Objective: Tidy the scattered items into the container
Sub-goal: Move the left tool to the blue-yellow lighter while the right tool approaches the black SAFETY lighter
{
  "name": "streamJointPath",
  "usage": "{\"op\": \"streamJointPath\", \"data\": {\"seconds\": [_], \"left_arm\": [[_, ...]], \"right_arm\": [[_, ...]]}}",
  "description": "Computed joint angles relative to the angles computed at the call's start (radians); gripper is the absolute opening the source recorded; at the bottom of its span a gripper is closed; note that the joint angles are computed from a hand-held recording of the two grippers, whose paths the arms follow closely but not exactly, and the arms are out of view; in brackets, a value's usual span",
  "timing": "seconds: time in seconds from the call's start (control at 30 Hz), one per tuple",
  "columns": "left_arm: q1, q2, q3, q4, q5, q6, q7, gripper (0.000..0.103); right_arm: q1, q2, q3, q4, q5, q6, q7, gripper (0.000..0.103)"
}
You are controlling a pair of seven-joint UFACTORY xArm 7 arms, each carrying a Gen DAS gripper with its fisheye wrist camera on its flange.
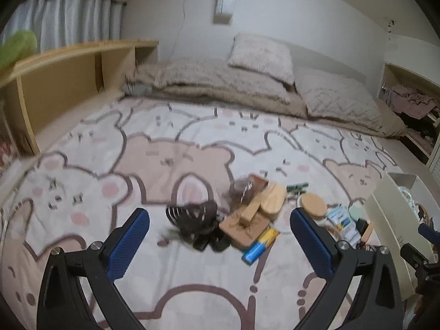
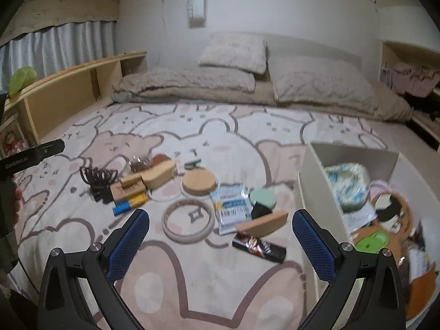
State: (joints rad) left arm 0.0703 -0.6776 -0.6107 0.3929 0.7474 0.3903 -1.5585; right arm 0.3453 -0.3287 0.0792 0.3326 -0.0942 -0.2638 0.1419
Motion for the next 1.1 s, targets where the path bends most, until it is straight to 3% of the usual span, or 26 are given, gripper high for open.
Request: {"op": "streamJointPath", "data": {"seconds": [0.17,0.23,0.33,0.5,0.57,0.7,0.8,0.93,1.03,1.1], "left_arm": [[0.012,0.101,0.003,0.000,0.010,-0.088,-0.005,0.100],[0.021,0.156,0.006,0.008,0.024,-0.149,0.008,0.091],[0.040,0.229,-0.005,0.030,0.046,-0.196,0.027,0.086],[0.115,0.361,-0.039,0.081,0.127,-0.282,0.023,0.071],[0.117,0.417,-0.028,0.105,0.167,-0.296,0.020,0.066],[0.099,0.525,0.016,0.152,0.234,-0.288,0.009,0.060],[0.060,0.572,0.057,0.167,0.230,-0.250,0.031,0.059],[0.031,0.608,0.093,0.191,0.321,-0.210,-0.029,0.059],[0.005,0.641,0.132,0.214,0.359,-0.202,-0.053,0.059],[-0.015,0.666,0.158,0.231,0.382,-0.202,-0.063,0.058]], "right_arm": [[-0.075,0.076,0.086,0.010,0.044,-0.024,-0.017,0.103],[-0.097,0.107,0.110,0.015,0.065,-0.032,-0.028,0.103],[-0.208,0.146,0.259,0.023,0.201,-0.047,-0.116,0.103],[-0.259,0.201,0.364,0.041,0.386,-0.064,-0.286,0.103],[-0.266,0.220,0.388,0.053,0.449,-0.063,-0.357,0.095],[-0.216,0.245,0.319,0.064,0.422,-0.054,-0.379,0.094],[-0.171,0.260,0.242,0.073,0.356,-0.035,-0.369,0.083],[-0.130,0.288,0.167,0.102,0.323,0.008,-0.377,0.082],[-0.118,0.314,0.186,0.129,0.490,0.011,-0.539,0.082],[-0.086,0.334,0.174,0.154,0.613,0.017,-0.661,0.077]]}}
